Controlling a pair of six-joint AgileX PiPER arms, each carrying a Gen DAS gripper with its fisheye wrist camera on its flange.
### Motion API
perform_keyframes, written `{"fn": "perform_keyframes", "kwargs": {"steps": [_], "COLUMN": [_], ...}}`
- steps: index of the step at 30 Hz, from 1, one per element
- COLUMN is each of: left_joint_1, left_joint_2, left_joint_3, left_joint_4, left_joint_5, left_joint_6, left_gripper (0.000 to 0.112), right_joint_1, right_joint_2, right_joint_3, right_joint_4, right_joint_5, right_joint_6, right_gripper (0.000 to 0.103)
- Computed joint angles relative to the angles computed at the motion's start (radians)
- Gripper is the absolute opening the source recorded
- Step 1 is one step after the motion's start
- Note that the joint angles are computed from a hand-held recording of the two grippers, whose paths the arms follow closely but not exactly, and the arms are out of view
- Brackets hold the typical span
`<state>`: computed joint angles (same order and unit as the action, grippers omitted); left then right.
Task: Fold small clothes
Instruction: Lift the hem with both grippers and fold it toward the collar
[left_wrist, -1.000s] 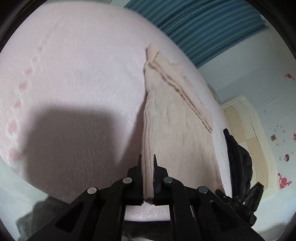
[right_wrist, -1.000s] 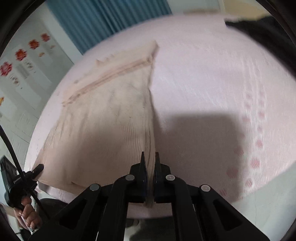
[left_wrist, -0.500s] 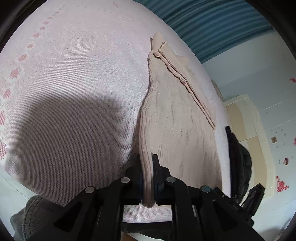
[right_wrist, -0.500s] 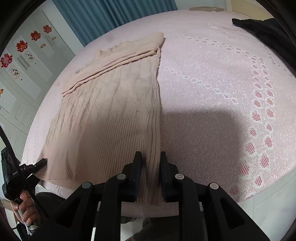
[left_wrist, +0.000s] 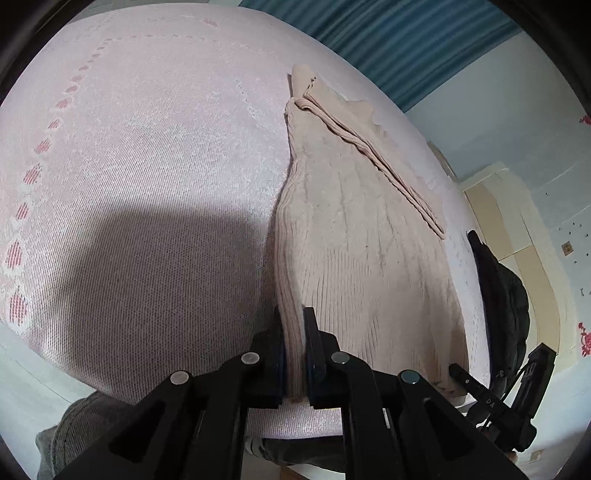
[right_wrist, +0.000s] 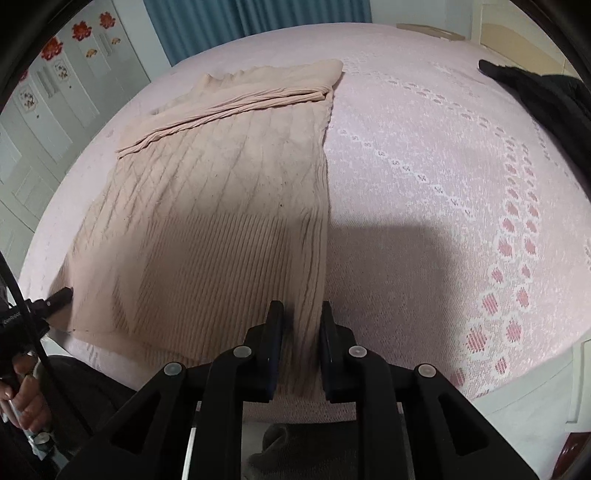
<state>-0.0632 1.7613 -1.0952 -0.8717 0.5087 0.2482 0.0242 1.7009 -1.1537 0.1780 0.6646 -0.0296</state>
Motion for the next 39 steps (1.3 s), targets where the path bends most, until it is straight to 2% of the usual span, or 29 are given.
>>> {"fn": "perform_keyframes", "kwargs": {"steps": [5,7,8,15,22,28,39], "left_joint_1": [0.026,0.033,0.037,0.08,0.095,0.107,0.166], "left_joint_2": [0.008,0.006,0.006,-0.032,-0.08,-0.163,-0.369], "left_joint_3": [0.006,0.015,0.018,0.068,0.079,0.103,0.173], "left_joint_4": [-0.083,-0.125,-0.144,-0.328,-0.293,-0.269,-0.171], "left_joint_5": [0.027,0.031,0.032,0.054,0.087,0.11,0.196], "left_joint_6": [0.044,0.08,0.095,0.272,0.252,0.223,0.124], "left_gripper": [0.009,0.007,0.007,0.006,0.006,0.006,0.006], "right_joint_1": [-0.018,-0.03,-0.046,-0.169,-0.217,-0.219,-0.357], "right_joint_2": [-0.007,-0.011,-0.015,-0.051,-0.132,-0.239,-0.453], "right_joint_3": [0.01,0.017,0.022,0.074,0.146,0.152,0.184], "right_joint_4": [0.053,0.082,0.122,0.448,0.571,0.561,0.626], "right_joint_5": [0.001,-0.003,-0.001,0.019,0.048,0.089,0.275], "right_joint_6": [-0.035,-0.053,-0.087,-0.327,-0.409,-0.41,-0.447], "right_gripper": [0.018,0.014,0.006,0.004,0.004,0.004,0.004]}}
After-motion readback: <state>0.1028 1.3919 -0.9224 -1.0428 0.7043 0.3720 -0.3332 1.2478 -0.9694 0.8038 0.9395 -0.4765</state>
